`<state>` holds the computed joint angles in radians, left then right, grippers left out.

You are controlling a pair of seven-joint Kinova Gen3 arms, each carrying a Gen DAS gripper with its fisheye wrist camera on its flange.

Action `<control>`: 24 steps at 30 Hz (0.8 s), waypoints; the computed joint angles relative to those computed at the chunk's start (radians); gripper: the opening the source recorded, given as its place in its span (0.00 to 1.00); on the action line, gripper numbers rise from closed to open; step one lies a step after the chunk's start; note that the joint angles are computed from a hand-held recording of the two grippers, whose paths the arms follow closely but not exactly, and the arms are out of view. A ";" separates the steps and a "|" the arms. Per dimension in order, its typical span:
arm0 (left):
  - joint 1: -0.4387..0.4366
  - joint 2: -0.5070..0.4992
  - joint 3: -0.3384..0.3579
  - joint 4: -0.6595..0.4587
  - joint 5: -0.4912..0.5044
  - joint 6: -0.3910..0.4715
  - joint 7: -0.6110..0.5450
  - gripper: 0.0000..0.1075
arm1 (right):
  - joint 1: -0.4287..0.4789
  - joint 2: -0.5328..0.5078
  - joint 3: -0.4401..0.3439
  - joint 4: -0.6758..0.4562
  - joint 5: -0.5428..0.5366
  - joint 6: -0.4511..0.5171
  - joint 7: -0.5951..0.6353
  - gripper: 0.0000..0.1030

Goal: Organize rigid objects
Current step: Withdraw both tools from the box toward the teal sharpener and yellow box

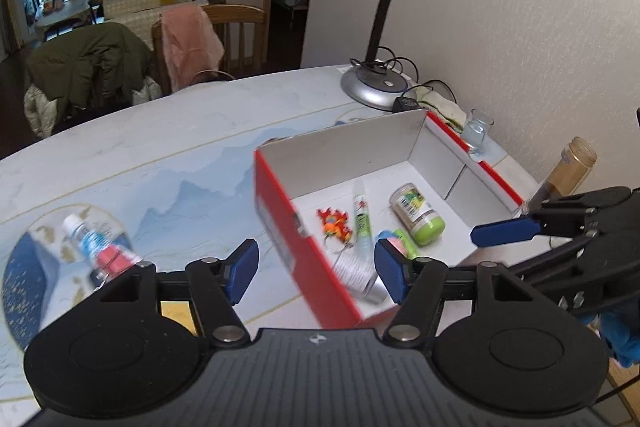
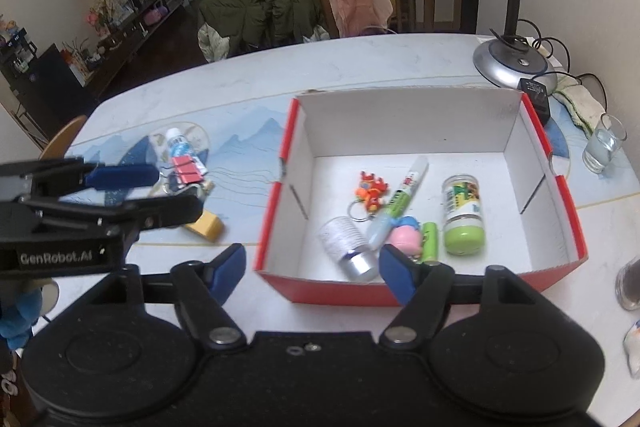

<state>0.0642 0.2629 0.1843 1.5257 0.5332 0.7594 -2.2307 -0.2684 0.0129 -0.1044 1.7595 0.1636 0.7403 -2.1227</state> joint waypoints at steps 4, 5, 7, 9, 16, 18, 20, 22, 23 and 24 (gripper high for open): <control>-0.068 -0.044 -0.011 0.064 0.073 0.019 -0.087 0.63 | -0.039 -0.011 -0.033 0.011 0.071 -0.014 -0.116 0.79; -0.082 -0.053 -0.017 0.079 0.092 0.022 -0.108 0.64 | -0.049 -0.010 -0.040 0.013 0.091 -0.016 -0.144 0.80; -0.107 -0.071 -0.034 0.108 0.125 0.028 -0.149 0.64 | -0.067 -0.009 -0.050 0.015 0.106 -0.024 -0.178 0.82; -0.129 -0.082 -0.051 0.129 0.150 0.040 -0.187 0.65 | -0.088 0.000 -0.061 0.013 0.135 -0.026 -0.222 0.83; -0.206 -0.100 -0.110 0.177 0.224 0.077 -0.307 0.74 | -0.176 0.051 -0.074 -0.015 0.224 -0.017 -0.356 0.84; -0.232 -0.096 -0.122 0.183 0.247 0.096 -0.351 0.78 | -0.200 0.069 -0.072 -0.028 0.239 -0.015 -0.374 0.84; -0.258 -0.093 -0.136 0.191 0.264 0.117 -0.390 0.78 | -0.226 0.090 -0.069 -0.047 0.258 -0.004 -0.398 0.84; -0.283 -0.084 -0.146 0.195 0.281 0.137 -0.422 0.79 | -0.248 0.110 -0.064 -0.064 0.267 0.003 -0.408 0.84; -0.297 -0.081 -0.151 0.201 0.290 0.143 -0.442 0.80 | -0.258 0.122 -0.061 -0.073 0.270 0.005 -0.410 0.84; -0.308 -0.077 -0.155 0.204 0.296 0.149 -0.459 0.84 | -0.266 0.132 -0.057 -0.081 0.269 0.005 -0.410 0.84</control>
<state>-0.2437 0.1860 0.0293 1.7301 0.8290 0.9081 -2.6895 -0.5340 0.1452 -0.1617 1.6785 0.4328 0.7456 -2.5322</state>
